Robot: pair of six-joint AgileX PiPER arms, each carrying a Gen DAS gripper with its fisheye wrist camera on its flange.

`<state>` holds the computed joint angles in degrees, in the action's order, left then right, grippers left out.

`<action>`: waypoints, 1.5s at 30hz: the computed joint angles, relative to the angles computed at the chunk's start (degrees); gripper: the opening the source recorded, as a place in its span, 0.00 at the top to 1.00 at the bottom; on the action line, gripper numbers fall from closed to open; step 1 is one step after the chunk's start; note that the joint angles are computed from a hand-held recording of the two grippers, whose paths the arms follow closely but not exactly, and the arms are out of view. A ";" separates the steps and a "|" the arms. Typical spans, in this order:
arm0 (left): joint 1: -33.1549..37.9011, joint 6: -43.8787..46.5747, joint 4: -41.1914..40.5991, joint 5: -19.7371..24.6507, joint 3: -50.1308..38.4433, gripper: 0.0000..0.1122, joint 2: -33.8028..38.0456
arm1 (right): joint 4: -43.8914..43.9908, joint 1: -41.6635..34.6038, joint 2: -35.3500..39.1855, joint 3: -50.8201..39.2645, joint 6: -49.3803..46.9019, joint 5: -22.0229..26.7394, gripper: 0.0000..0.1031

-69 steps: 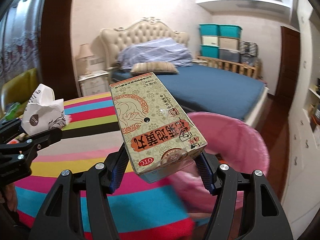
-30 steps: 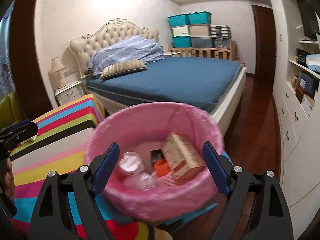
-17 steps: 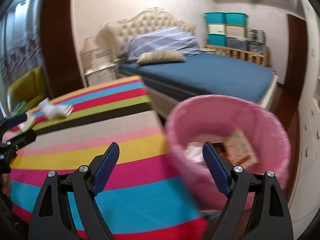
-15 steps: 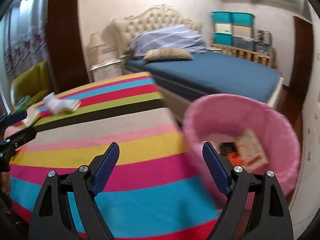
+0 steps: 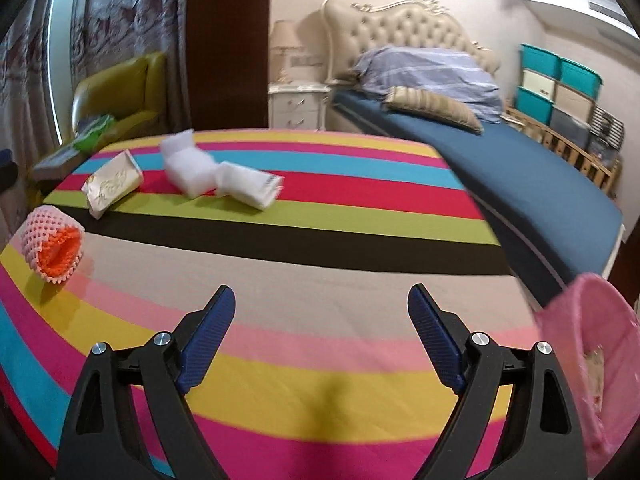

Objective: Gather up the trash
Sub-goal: 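Move both open tools back over the table, then grasp the white paper cup with the left gripper while the right grasps the white foam sleeve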

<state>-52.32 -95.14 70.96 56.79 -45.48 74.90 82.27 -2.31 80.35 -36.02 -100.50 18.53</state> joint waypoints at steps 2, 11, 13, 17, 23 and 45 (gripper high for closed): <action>1.96 0.10 -0.99 0.46 3.40 0.12 -4.55 | -0.87 4.07 0.91 -0.79 2.25 -1.71 0.19; 26.94 7.75 -3.27 -14.17 11.56 0.12 -12.66 | -30.35 15.65 11.11 -11.86 35.80 -9.22 0.19; 34.87 11.89 -4.54 -21.27 10.51 0.13 -8.83 | -41.56 16.09 14.06 -15.47 47.26 -8.83 0.19; 43.96 24.11 -13.27 -31.59 7.29 0.13 -2.55 | -59.82 16.88 20.90 -25.03 65.21 -3.98 0.19; 46.60 45.50 -30.01 -39.56 3.03 0.13 1.64 | -60.64 16.28 27.96 -35.64 64.90 3.00 0.18; 42.34 67.93 -51.81 -32.21 -22.13 0.28 26.54 | -52.57 15.64 38.78 -54.15 54.69 16.13 0.27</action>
<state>-9.98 -27.21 19.15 24.58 -67.62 101.45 29.70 13.33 119.13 -90.17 -45.81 34.66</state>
